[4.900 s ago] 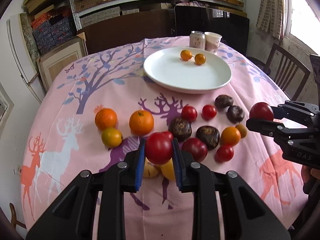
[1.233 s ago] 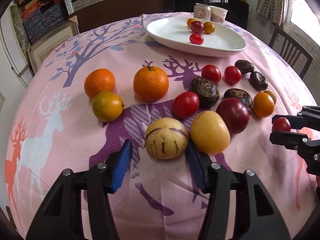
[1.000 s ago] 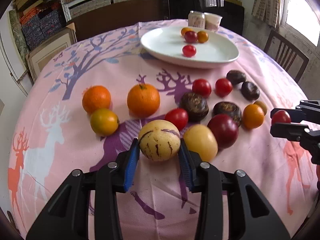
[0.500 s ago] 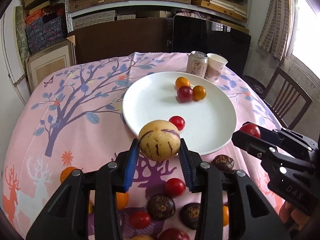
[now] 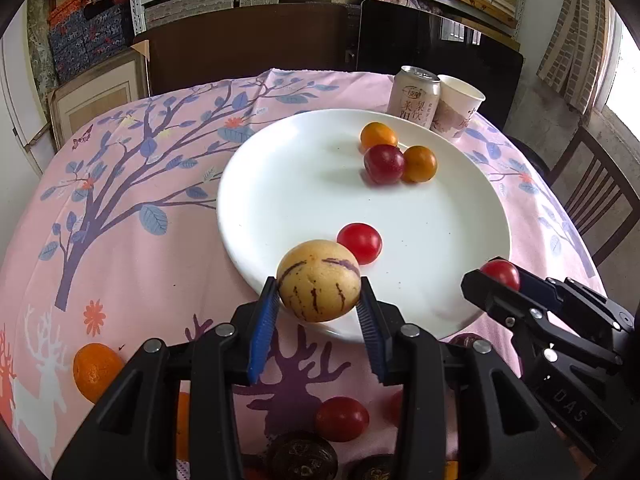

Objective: Organize fruits
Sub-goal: 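Lower the pepino and tomato onto the white plate and open both grippers, then grasp the pale yellow grapefruit with the left gripper while the right gripper grasps an orange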

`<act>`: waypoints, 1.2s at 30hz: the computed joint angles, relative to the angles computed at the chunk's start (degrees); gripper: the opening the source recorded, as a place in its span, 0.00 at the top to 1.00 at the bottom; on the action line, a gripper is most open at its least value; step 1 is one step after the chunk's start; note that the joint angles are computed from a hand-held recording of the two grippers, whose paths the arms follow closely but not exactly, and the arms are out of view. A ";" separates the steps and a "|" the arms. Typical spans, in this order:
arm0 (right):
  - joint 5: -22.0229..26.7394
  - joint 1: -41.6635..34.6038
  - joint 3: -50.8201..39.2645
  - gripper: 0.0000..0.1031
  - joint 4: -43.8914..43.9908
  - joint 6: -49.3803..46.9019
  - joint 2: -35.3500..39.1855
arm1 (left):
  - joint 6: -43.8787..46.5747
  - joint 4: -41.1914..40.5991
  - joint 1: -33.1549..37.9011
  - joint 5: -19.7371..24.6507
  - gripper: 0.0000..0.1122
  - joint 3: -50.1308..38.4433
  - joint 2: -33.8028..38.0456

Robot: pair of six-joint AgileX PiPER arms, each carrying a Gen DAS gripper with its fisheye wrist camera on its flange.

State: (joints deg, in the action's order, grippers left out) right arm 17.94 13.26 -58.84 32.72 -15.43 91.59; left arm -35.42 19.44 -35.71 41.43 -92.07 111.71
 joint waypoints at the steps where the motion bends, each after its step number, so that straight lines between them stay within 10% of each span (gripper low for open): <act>1: 0.17 0.05 -0.55 0.70 -0.32 0.25 0.51 | -0.15 0.25 -0.08 0.23 0.66 -0.46 0.29; 9: -1.28 0.41 -1.34 0.69 -2.17 2.31 1.93 | 1.05 -4.24 0.58 1.64 0.65 -5.10 3.82; 14: -2.17 -1.39 0.58 0.52 6.48 -5.97 0.56 | 1.47 -4.50 0.59 1.09 0.64 -3.15 1.97; 19: -1.83 -2.06 2.68 0.50 7.78 -8.58 -1.70 | -5.22 5.22 -1.00 -2.82 0.46 7.27 -6.81; 36: -3.04 3.04 12.70 0.37 0.28 -2.92 -12.69 | -12.34 13.47 -3.53 -8.11 0.38 38.23 -32.49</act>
State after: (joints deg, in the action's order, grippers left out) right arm 14.90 16.30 -46.13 33.00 -18.35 78.90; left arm -47.76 32.91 -39.24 33.32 -53.84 79.22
